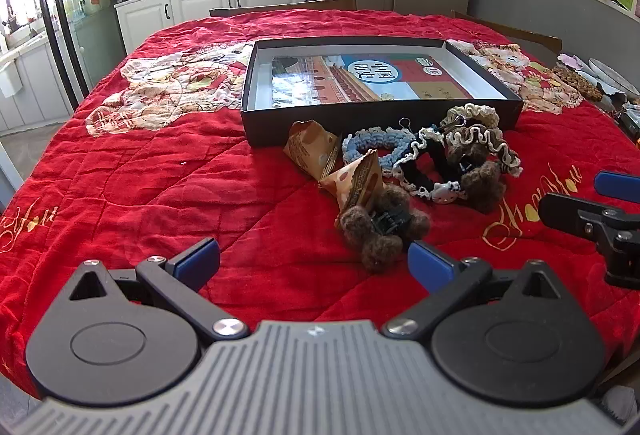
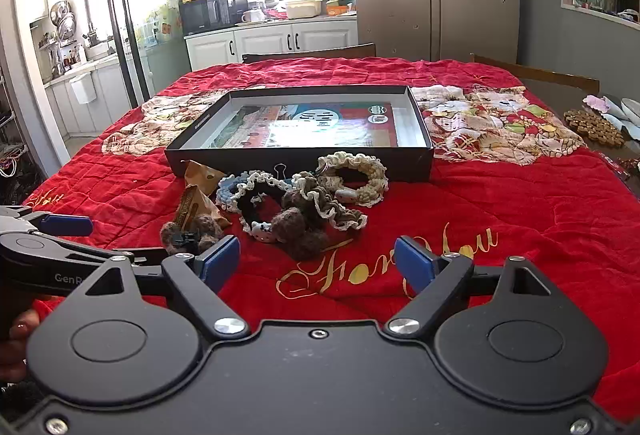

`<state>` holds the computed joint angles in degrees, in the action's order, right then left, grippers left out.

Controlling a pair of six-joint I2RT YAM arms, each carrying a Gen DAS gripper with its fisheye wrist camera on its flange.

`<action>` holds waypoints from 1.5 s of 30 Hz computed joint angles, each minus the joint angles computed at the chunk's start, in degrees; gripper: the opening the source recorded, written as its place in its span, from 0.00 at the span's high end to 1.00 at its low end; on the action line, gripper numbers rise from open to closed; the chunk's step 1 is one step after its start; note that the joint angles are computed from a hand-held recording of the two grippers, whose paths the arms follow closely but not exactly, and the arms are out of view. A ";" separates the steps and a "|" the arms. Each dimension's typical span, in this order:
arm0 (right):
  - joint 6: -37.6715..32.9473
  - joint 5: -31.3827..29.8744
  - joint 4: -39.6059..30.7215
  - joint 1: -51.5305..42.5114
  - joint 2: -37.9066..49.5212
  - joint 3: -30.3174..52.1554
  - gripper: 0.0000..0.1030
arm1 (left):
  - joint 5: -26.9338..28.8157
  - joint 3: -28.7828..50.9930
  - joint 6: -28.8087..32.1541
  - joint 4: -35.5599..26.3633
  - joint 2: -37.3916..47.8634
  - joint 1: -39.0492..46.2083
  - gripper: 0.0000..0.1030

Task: Organize objects
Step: 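Grasp brown pompom hair tie with left tool while right tool grasps crocheted scrunchie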

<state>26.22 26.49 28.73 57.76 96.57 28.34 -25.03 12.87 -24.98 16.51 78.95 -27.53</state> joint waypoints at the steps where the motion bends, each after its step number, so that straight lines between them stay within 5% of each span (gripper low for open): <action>1: -0.05 -0.08 -0.17 -0.13 -0.11 0.05 0.19 | 0.15 0.03 0.07 0.46 0.50 0.08 0.00; 11: -0.34 -1.52 0.76 -1.21 0.68 -0.17 0.25 | 3.29 -0.41 2.65 3.64 1.93 1.40 0.00; 19: -7.80 -4.75 7.33 -5.23 1.28 -2.12 0.32 | 11.83 -3.74 10.38 15.70 4.70 6.39 0.00; 29: -16.51 -8.79 12.55 -10.32 7.48 -0.18 0.48 | 20.04 -2.80 13.89 23.92 12.37 8.78 0.22; 39: -23.93 -11.66 11.95 -11.73 13.42 5.78 0.57 | 22.33 -0.61 14.23 26.86 18.01 9.47 0.35; 45: -27.35 -11.89 9.50 -11.54 16.95 10.47 0.75 | 22.99 0.33 14.58 27.44 19.36 9.93 0.38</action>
